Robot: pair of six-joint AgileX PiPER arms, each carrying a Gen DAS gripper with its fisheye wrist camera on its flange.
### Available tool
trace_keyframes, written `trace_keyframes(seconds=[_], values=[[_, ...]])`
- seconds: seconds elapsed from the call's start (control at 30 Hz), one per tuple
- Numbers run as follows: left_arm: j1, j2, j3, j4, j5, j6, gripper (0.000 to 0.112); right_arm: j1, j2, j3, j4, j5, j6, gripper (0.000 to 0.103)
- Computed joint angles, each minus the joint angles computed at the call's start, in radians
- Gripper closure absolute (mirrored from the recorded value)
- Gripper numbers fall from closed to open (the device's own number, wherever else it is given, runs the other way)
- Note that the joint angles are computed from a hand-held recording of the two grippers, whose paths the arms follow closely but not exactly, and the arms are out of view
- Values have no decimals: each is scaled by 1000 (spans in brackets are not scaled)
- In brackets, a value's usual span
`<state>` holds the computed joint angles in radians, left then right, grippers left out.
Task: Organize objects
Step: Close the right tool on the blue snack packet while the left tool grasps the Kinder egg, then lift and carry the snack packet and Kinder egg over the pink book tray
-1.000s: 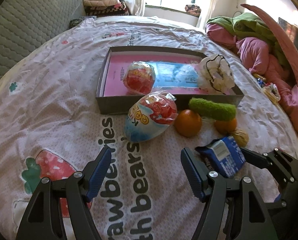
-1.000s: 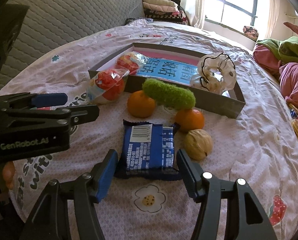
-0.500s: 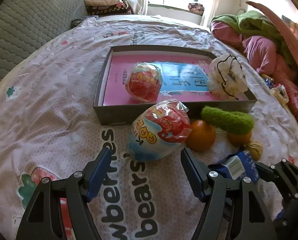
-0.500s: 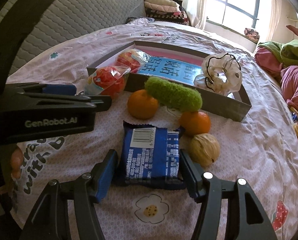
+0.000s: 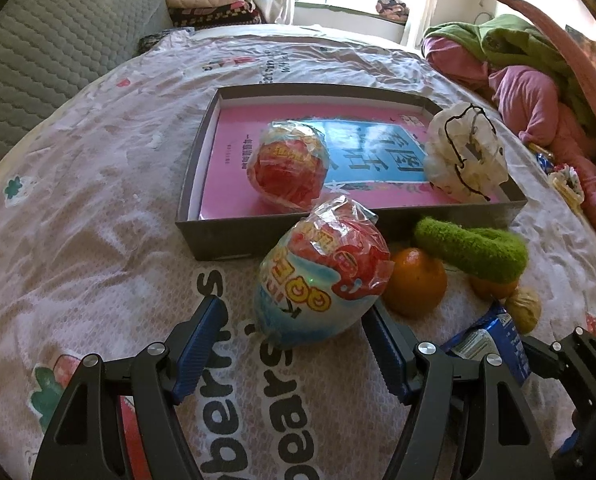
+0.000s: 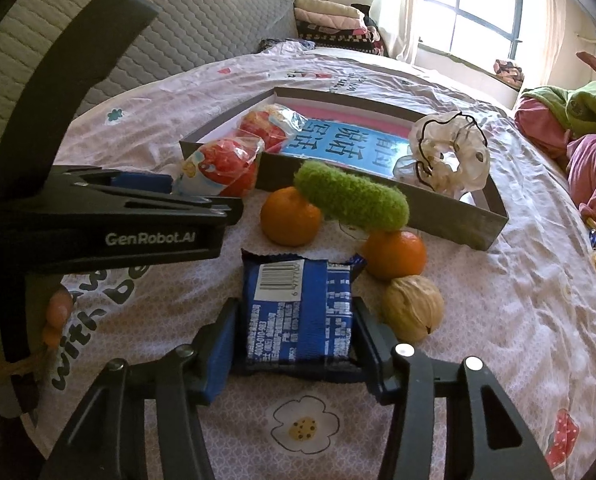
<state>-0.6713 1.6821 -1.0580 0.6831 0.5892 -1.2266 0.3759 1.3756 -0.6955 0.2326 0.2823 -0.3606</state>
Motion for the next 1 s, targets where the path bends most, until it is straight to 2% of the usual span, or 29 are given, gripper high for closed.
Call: trace_keyframes(seconds=[0.2, 0.53, 0.6, 0.67, 1.0], values=[[2, 20, -23, 10, 2, 3, 39, 0, 5, -1, 11, -1, -14, 51], [-4, 24, -21, 57, -15, -37, 39, -50, -9, -1, 221, 28, -219, 51], [-6, 24, -19, 68, -19, -44, 43, -52, -14, 0, 228, 32, -230, 51], [-11, 22, -19, 74, -17, -49, 52, -55, -22, 3, 244, 36, -245, 51], [-34, -15, -5, 93, -32, -57, 54, -61, -71, 11, 259, 44, -257, 51]])
